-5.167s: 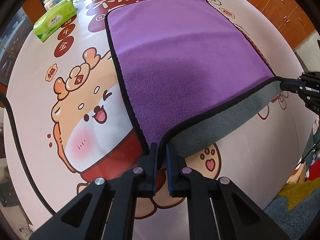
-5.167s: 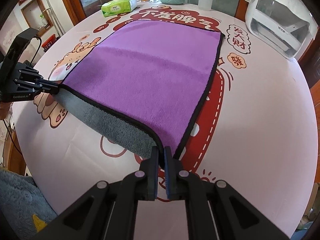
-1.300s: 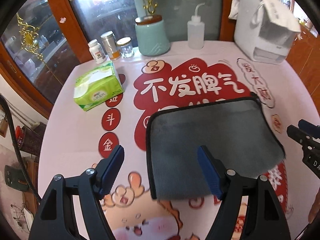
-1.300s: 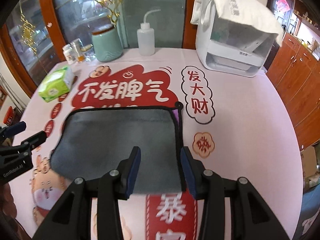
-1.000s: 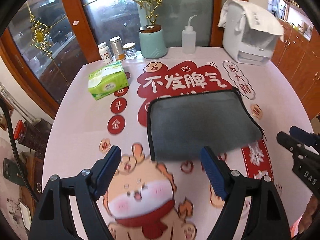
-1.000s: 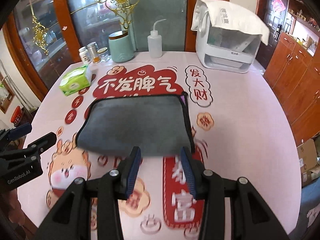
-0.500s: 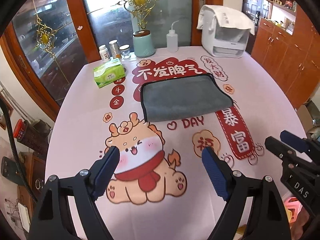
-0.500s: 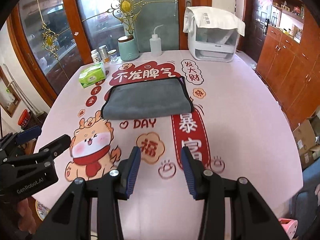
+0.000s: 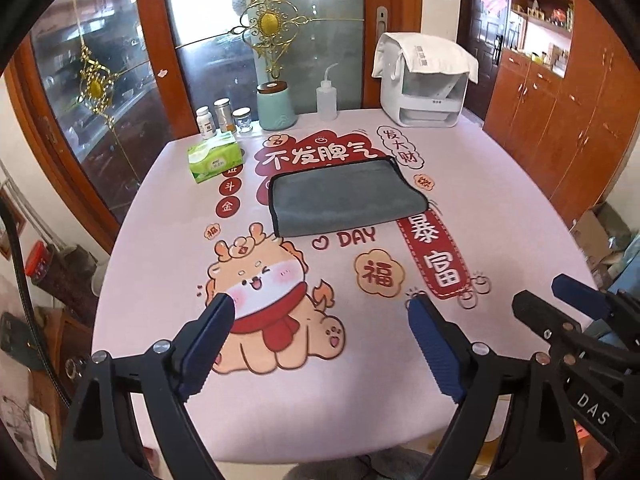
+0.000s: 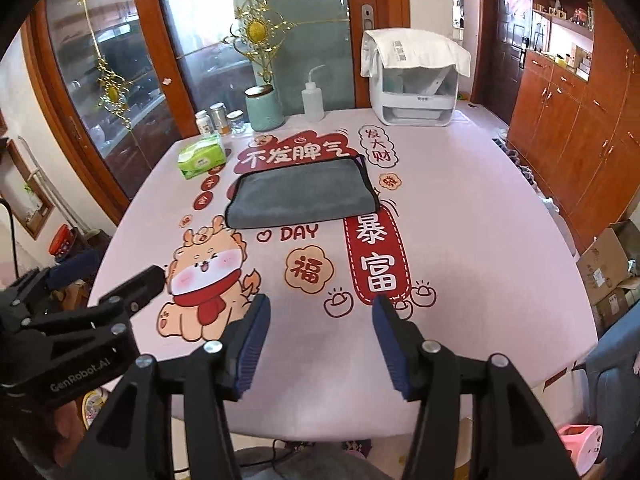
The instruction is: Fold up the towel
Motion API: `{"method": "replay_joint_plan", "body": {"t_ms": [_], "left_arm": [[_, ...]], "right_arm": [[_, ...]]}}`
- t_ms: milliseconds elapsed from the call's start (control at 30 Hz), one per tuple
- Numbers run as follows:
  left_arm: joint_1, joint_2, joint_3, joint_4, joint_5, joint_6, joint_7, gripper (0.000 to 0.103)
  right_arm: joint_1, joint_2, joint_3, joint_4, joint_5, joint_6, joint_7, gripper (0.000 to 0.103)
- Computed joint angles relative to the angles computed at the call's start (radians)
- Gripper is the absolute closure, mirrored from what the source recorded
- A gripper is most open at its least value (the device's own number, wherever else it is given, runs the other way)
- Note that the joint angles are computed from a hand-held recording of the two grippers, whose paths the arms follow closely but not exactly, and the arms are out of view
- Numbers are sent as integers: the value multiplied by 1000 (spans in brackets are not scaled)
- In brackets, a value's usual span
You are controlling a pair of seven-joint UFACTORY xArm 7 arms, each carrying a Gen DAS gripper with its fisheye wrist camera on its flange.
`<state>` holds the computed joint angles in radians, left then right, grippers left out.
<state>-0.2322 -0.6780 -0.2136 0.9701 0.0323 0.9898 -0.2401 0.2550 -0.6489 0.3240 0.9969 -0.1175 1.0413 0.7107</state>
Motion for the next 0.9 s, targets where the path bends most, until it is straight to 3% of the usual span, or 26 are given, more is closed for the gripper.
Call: {"method": "replay_joint_plan", "body": {"t_ms": [67, 200, 633, 900], "left_arm": [[-1, -15, -5, 5, -9, 17, -19, 7], [7, -46, -21, 17, -10, 48, -70, 0], [15, -84, -52, 28, 17, 117, -144, 0], [24, -85, -63, 29, 47, 110, -149, 0]], "right_arm": [[-7, -19, 11, 11, -23, 20, -2, 38], [-15, -54, 12, 4, -33, 24, 0, 34], [-32, -92, 29, 9, -29, 64, -6, 33], [-44, -80, 42, 25, -44, 59, 0, 32]]}}
